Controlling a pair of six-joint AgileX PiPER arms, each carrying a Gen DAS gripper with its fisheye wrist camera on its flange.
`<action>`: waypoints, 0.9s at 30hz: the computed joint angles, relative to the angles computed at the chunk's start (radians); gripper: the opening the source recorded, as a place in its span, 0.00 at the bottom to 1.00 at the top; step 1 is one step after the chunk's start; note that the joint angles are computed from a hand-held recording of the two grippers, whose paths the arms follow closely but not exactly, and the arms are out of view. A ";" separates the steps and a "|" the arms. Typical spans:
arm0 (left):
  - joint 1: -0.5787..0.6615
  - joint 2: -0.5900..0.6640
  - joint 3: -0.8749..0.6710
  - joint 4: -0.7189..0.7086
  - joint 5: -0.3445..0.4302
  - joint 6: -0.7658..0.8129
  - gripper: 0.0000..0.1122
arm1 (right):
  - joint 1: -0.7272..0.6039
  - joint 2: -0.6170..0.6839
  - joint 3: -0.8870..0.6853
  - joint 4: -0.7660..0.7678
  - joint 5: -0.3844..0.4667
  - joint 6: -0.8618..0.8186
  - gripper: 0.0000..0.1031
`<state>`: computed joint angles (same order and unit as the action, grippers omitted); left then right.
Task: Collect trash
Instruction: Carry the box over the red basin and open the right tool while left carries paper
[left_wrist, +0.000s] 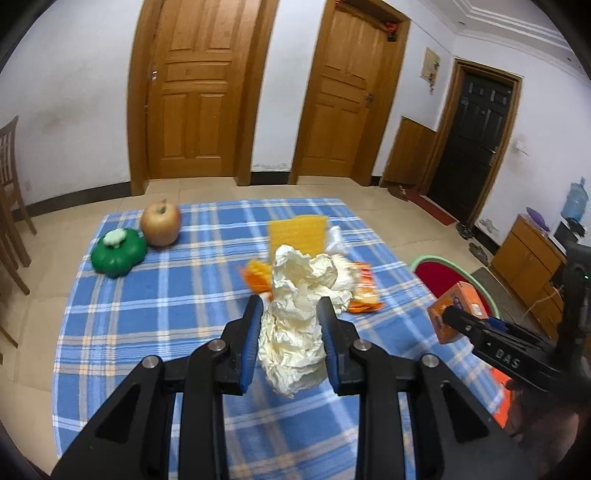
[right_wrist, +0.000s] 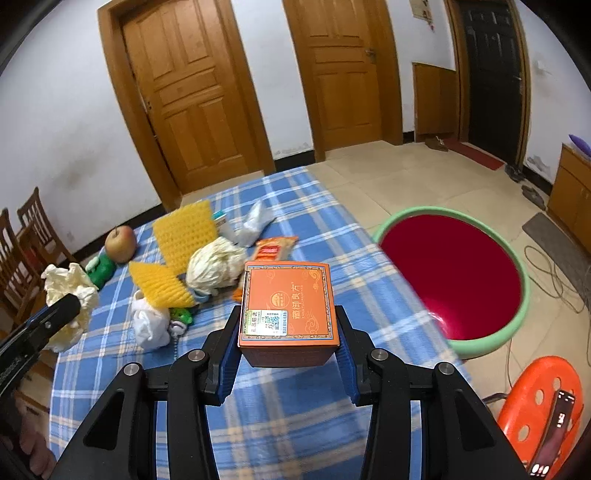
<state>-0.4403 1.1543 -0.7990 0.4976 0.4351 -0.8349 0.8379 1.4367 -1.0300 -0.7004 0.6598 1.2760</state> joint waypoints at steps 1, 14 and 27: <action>-0.016 0.005 -0.018 -0.005 0.015 0.003 0.27 | -0.012 -0.015 0.007 0.009 0.002 -0.011 0.45; -0.124 0.243 -0.356 -0.341 0.056 0.349 0.27 | -0.270 -0.219 0.124 0.108 -0.028 -0.153 0.45; -0.206 0.710 -0.745 -0.513 0.095 0.497 0.27 | -0.652 -0.172 0.269 0.430 -0.276 -0.532 0.45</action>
<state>-0.6458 1.8639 -1.5442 -0.0155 0.5298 -0.3376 0.1859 1.2652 -0.7612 -0.2708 0.3834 0.7443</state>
